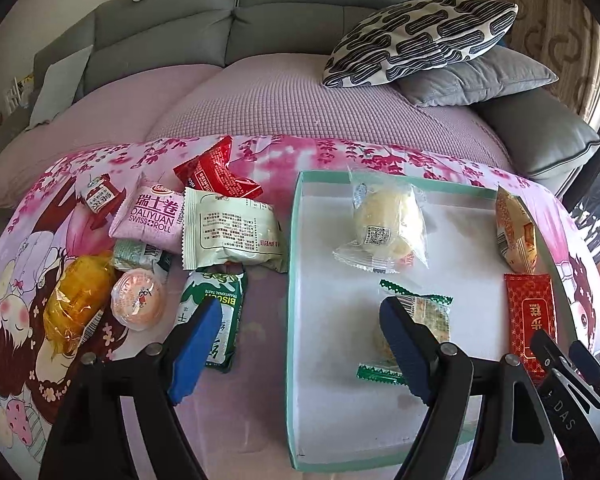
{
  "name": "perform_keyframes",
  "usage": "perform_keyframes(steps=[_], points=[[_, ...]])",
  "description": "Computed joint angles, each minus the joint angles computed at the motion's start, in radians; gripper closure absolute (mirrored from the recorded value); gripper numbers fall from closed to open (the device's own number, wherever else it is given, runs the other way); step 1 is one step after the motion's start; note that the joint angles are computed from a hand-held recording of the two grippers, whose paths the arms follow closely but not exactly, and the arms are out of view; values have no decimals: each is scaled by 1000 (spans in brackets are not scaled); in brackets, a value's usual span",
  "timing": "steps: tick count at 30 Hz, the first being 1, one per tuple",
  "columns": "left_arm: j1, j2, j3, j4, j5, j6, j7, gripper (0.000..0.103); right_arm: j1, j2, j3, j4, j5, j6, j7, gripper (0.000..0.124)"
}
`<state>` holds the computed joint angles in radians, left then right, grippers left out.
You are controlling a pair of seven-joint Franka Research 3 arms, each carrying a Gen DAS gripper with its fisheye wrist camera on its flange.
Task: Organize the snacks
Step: 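Open the right tool to drop the red packet while the left tool drops the clear packet, then move both open tools back from the tray to the snack pile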
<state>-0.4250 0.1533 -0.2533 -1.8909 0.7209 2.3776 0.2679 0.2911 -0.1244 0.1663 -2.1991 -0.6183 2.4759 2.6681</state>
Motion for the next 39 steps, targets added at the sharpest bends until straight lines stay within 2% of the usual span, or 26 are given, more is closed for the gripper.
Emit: perform_keyframes(steps=[11,13,14,16,29,39], points=[[-3,10,2,6,-5,-10,2,21,4,6,-1,5,6,-11,-11,48],[-3,9,5,2,4,-7,-19,8,5,8,-1,7,2,-15,-8,41],[-3,7,7,-3,13,0,-32,1,5,9,0,8,1,-20,-6,34],[-2,5,9,-10,28,8,-47,1,8,14,-1,12,-1,-30,-10,21],[1,3,6,-15,24,-12,-53,1,23,22,-3,27,-10,-53,-21,21],[21,-61,0,-74,26,-37,-37,1,47,40,3,55,-32,-48,-34,21]])
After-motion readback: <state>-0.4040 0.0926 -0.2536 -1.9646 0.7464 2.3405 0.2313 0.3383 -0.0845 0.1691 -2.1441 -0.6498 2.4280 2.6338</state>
